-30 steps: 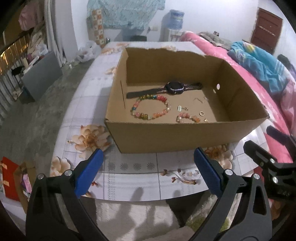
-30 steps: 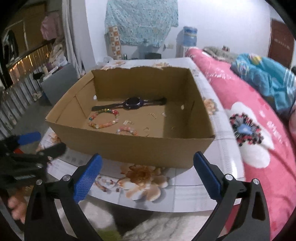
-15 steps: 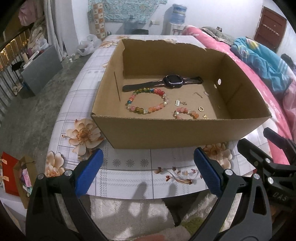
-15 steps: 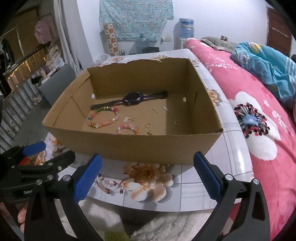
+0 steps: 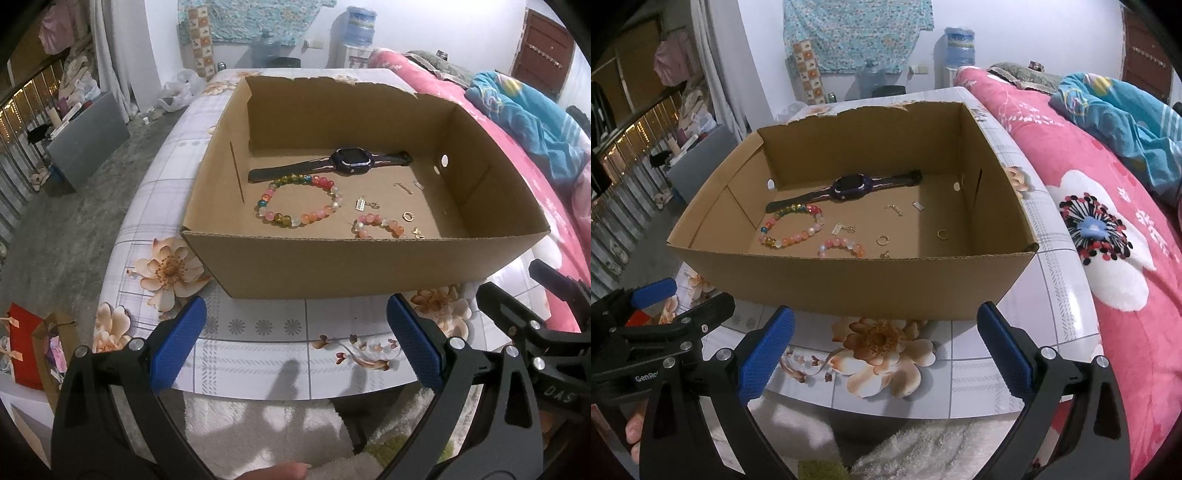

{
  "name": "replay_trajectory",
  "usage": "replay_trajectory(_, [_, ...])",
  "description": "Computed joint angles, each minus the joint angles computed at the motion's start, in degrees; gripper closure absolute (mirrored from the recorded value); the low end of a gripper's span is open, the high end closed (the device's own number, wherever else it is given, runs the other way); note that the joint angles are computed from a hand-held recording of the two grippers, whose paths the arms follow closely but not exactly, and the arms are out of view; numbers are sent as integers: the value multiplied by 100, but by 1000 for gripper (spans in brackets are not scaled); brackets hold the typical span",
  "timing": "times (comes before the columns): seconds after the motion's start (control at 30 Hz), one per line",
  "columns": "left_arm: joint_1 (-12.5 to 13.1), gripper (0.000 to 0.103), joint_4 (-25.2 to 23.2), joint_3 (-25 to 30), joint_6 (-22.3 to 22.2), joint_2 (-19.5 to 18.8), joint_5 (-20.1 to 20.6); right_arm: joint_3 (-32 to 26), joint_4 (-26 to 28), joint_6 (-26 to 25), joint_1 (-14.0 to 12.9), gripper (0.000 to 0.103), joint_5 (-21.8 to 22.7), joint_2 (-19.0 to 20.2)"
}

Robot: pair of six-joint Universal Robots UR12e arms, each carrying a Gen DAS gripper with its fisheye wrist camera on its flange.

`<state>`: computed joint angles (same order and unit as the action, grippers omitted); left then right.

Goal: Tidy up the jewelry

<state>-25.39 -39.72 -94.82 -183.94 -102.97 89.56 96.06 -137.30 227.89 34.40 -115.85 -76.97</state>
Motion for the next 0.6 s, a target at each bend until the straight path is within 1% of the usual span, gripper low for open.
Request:
replay_trajectory(0.1, [-20,8,23,4,3,-7,68,-9,26,-11,-3,7,-4,7])
replay_trajectory(0.6, [-35,8,-49,40,-13,-37,93,34,-23,31,-46,7,96,-3])
